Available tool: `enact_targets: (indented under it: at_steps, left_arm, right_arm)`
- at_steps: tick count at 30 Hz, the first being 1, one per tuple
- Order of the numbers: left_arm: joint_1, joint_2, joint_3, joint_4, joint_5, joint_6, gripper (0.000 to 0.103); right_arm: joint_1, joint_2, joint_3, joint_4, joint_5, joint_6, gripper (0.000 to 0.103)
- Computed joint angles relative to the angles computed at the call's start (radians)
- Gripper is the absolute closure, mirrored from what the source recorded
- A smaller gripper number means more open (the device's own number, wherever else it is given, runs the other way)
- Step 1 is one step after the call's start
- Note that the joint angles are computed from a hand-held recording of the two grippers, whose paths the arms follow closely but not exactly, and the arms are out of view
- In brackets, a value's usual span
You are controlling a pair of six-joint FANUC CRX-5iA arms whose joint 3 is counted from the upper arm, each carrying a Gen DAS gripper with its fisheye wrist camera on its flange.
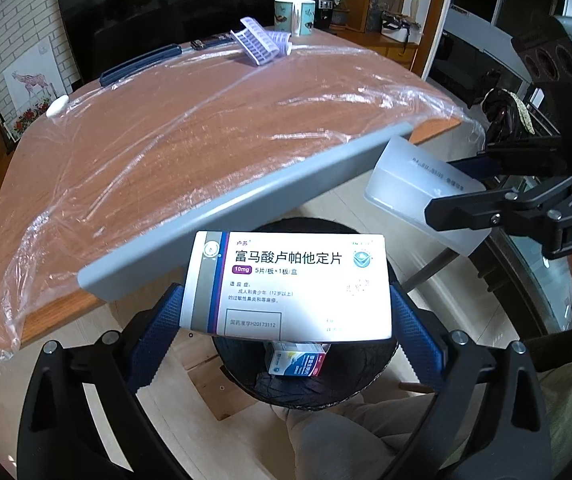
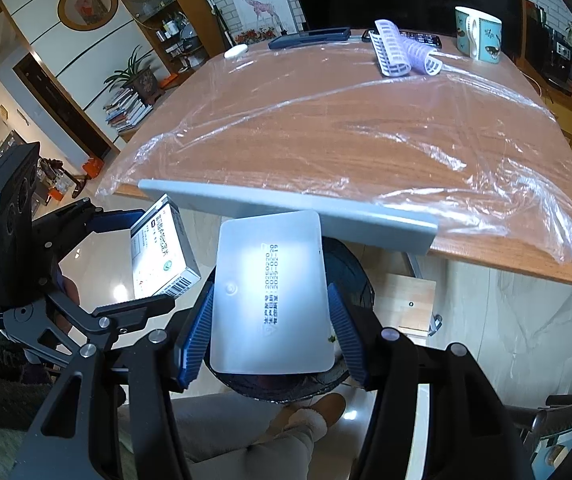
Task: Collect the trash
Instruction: 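Lower both tools over the bin and open them to drop the box and case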
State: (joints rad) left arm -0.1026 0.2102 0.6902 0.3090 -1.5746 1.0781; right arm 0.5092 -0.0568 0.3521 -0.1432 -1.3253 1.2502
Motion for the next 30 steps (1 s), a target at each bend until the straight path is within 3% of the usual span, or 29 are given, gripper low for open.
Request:
enact_targets:
  at_steps: [30]
  left_arm:
    - [-0.035,-0.006,-0.091,-0.119,-0.023,0.003,0.005]
  right_arm:
    - [0.039,0.045,-0.074,0.024,-0.025,-0.024,0.047]
